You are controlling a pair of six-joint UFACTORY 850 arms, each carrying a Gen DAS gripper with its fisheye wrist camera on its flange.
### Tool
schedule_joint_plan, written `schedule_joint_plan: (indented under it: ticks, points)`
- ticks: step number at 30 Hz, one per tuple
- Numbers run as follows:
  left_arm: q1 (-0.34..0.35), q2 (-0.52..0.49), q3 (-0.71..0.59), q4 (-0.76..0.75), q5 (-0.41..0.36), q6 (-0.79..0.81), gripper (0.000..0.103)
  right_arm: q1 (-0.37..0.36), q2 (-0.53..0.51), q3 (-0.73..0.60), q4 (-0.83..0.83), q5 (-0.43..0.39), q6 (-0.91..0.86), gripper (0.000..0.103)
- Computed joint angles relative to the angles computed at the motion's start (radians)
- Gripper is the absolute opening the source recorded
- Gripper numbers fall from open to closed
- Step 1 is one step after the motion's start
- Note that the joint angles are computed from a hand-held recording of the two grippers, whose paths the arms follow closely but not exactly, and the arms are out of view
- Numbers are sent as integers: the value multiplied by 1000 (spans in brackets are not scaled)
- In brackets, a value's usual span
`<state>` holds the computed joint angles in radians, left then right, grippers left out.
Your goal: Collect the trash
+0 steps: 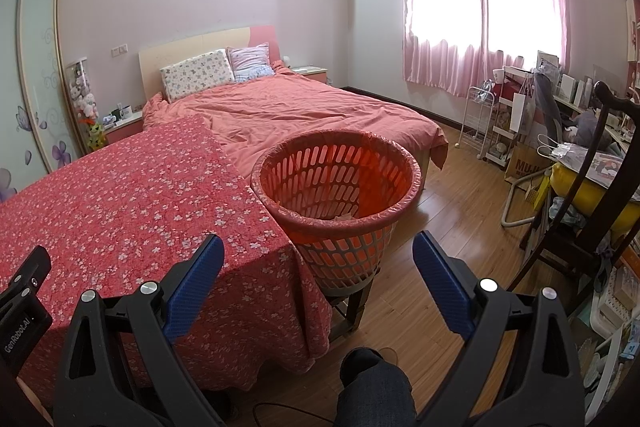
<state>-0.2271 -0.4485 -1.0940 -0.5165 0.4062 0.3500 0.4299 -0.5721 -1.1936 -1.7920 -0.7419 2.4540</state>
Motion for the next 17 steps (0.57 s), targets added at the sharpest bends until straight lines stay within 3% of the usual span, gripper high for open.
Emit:
schedule_joint_plan:
  ticks: [17]
  points:
    - [7,-5,-6,2,-12,7,99,8,-6,-2,5,4,5,95]
